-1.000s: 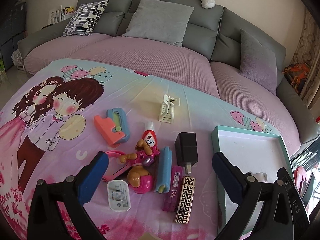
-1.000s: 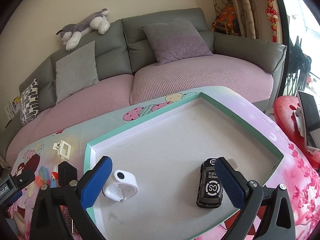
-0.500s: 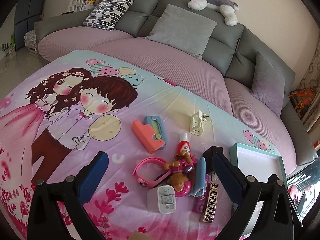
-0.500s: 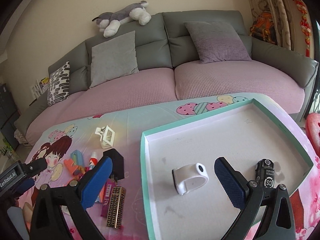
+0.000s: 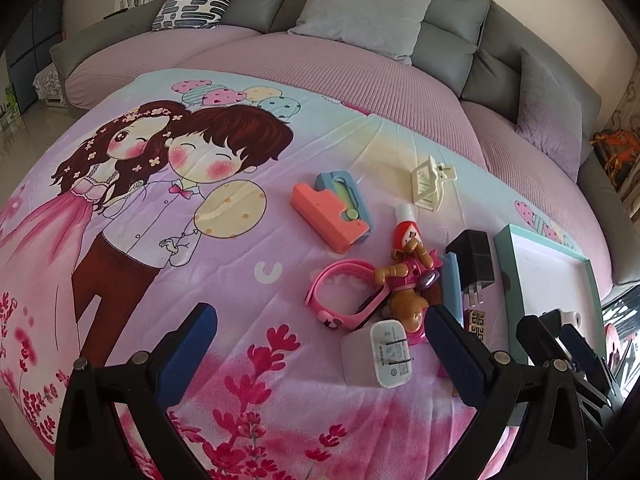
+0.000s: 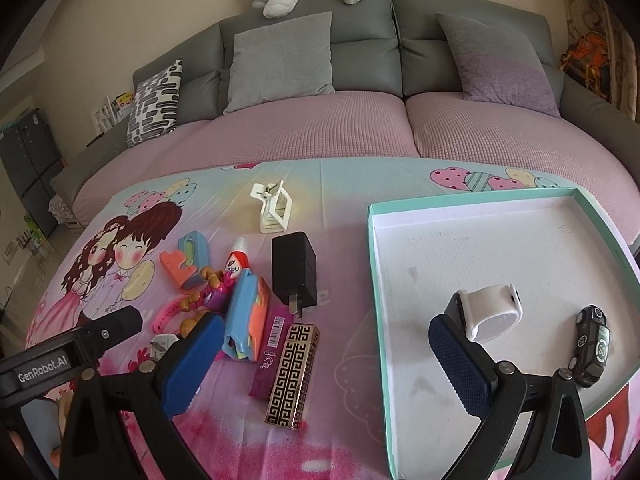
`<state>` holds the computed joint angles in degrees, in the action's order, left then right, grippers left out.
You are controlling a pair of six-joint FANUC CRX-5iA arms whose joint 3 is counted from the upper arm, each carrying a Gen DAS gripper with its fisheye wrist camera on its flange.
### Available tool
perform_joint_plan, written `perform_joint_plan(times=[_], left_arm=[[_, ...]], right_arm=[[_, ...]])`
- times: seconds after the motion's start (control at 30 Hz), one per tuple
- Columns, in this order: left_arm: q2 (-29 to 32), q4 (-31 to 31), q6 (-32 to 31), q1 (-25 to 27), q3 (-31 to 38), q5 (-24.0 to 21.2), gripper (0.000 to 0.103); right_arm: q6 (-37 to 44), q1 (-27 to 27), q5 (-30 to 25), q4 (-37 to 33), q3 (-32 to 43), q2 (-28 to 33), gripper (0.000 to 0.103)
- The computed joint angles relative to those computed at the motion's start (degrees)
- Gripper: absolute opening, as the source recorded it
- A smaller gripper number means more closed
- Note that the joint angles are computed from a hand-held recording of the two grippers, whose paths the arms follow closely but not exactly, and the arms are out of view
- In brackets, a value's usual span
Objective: Organize rigid objects
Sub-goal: 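Move left tool to white charger while right tool moves to gold patterned box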
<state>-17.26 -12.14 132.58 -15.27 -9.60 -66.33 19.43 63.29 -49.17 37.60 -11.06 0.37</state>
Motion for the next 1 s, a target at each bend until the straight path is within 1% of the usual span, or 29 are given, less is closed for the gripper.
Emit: perform_joint_plan(times=[0.13, 0.23, 0.3, 0.43, 0.57, 0.67, 0.77, 0.83, 0.87, 0.93, 0.97, 1.0], left_arm=[[1.0, 2.8, -2.4, 1.0, -0.5, -0.6, 0.103], [1.5, 3.6, -3.2, 0.9, -0.4, -1.0, 0.103], [1.9, 4.6, -4.2, 1.2, -0.5, -0.9, 0.103], [2.6, 7.7, -7.1, 1.8, -1.3, 0.2, 0.103], [4.3, 7.0, -7.1, 0.7, -0.4, -1.0, 0.103], [5.9, 6.2, -6.6, 0.2, 0.3, -2.2, 0.103], [7.5, 1.8, -4.5, -1.5, 2.6, -5.7, 0.103], [7.3, 0.0, -3.3, -1.9, 3.0, -6.2, 0.103], [7.0, -0.4, -2.9, -1.8, 3.1, -6.3, 0.103], [6.7, -0.7, -2.5, -1.8, 3.0, -6.3, 0.102], [6.7, -0.7, -2.6, -1.9, 3.1, -6.3, 0.102], [6.8, -0.6, -3.0, -1.9, 3.1, -6.1, 0.100]], right_arm=[[1.2, 0.0, -1.9, -2.8, 0.9, 0.0, 0.103], [2.1, 0.1, -3.4, -4.2, 1.8, 0.2, 0.103], [2.5, 0.2, -4.7, -4.3, 2.2, 0.4, 0.103], [0.6, 0.0, -6.2, -3.7, 1.8, 0.0, 0.103], [-1.1, -0.6, -7.4, -3.8, 1.4, -0.4, 0.103], [-1.7, -0.8, -6.9, -4.2, 1.2, -0.7, 0.103], [0.0, -0.6, -6.0, -4.8, 1.4, -0.6, 0.103], [1.5, -0.3, -5.5, -5.2, 1.9, -0.2, 0.103], [2.4, -0.1, -5.2, -5.6, 2.1, -0.1, 0.101], [4.2, 0.2, -4.3, -6.3, 2.5, 0.2, 0.095], [4.9, 0.4, -4.0, -6.6, 2.6, 0.3, 0.094], [5.7, 0.5, -3.8, -6.9, 2.8, 0.5, 0.090]])
